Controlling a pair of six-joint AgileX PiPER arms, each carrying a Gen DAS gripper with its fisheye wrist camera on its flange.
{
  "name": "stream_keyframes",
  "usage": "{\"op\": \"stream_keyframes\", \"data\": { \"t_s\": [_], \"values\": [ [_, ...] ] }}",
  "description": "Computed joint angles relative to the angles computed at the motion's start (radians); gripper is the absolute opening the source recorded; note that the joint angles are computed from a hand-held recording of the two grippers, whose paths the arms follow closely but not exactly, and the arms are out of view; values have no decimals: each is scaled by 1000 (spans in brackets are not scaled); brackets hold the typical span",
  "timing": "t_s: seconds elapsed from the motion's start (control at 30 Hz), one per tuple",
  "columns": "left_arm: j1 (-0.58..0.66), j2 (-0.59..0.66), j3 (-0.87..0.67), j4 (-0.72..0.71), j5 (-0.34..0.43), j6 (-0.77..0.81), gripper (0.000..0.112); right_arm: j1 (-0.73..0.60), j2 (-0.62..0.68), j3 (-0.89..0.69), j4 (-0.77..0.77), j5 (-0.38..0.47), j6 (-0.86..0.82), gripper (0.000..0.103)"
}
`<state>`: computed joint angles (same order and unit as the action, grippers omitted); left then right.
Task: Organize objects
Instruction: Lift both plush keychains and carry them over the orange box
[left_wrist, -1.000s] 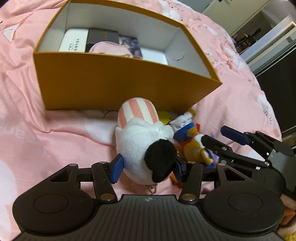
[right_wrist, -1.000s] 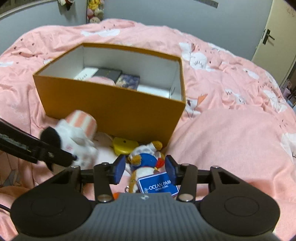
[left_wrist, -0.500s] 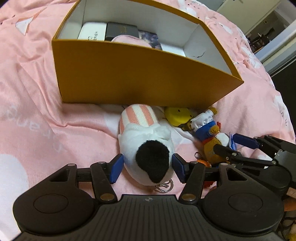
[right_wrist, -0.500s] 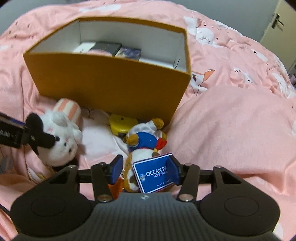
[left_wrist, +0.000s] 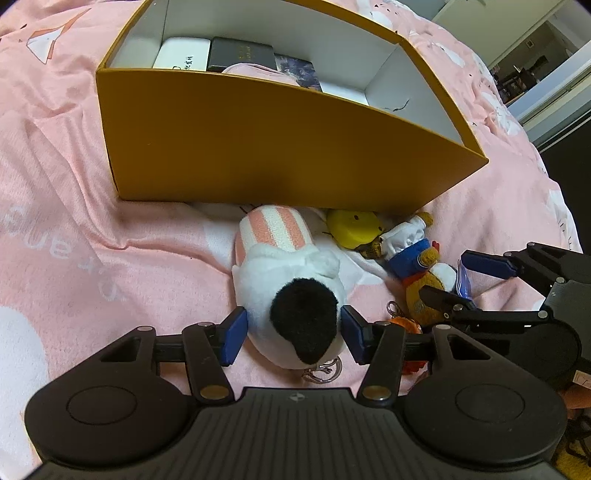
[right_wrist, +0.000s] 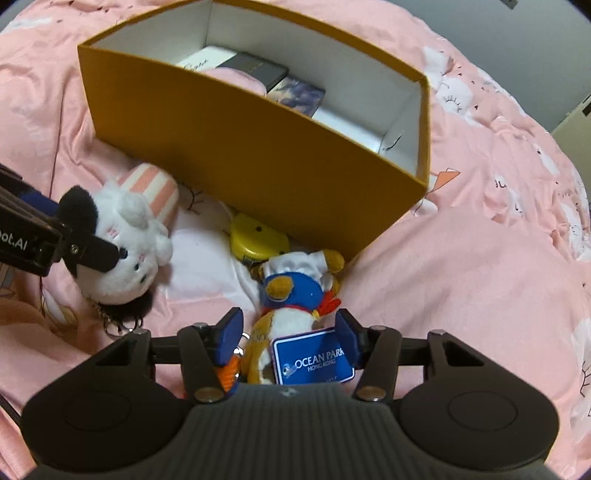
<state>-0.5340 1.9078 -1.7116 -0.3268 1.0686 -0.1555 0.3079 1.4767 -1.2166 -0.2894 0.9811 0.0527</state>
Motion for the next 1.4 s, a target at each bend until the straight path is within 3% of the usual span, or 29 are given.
{"op": "stream_keyframes", "data": {
  "t_s": [0.43,0.5,0.7,0.87,1.13,1.4],
  "values": [
    [3,15,-2,-13,-7,21,63,63,94,-21,-116,25,-34,56],
    [3,17,-2,-15,-6,25,63,54,106,-32,-88,34,-72,49],
    [11,29,-6,-31,-7,46,64,13,86,-26,-28,20,-95,41],
    [28,3,36,-64,-39,71,57,-1,8,-10,-2,11,-66,39],
    [63,-77,86,-148,-61,139,54,-110,-83,-114,225,93,-142,39],
    [132,-121,41,-332,-20,252,52,-161,-98,-238,374,143,-115,39]
  ]
}}
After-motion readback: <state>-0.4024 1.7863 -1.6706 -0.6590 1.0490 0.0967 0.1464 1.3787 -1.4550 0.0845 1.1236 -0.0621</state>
